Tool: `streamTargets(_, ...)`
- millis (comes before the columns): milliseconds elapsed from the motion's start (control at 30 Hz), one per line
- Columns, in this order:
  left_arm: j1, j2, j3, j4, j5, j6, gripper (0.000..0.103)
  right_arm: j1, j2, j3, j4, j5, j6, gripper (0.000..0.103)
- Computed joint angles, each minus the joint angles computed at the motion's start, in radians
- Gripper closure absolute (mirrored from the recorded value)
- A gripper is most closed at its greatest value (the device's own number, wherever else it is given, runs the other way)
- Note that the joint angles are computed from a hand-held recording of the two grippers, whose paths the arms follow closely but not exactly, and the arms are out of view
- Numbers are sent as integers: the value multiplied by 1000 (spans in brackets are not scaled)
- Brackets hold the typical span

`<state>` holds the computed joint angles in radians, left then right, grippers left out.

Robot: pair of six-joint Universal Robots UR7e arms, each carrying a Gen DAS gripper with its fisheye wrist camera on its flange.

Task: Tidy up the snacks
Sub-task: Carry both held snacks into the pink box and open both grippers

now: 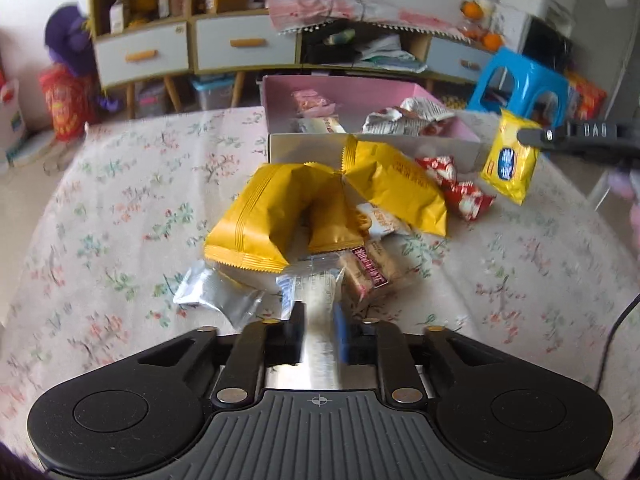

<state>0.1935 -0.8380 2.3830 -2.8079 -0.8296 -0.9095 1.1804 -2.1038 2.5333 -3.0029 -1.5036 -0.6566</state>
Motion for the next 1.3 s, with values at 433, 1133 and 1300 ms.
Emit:
streamTargets(433, 45, 5, -64, 164, -48, -73, 86, 63, -3, -28, 91, -41, 22, 94)
streamTargets(1133, 112, 96, -286, 28, 60, 146, 87, 72, 152, -138, -6, 62, 233, 94)
streamTargets(1300, 182, 192, -424, -14, 130, 264, 87, 55, 202, -159, -32, 115, 195, 94)
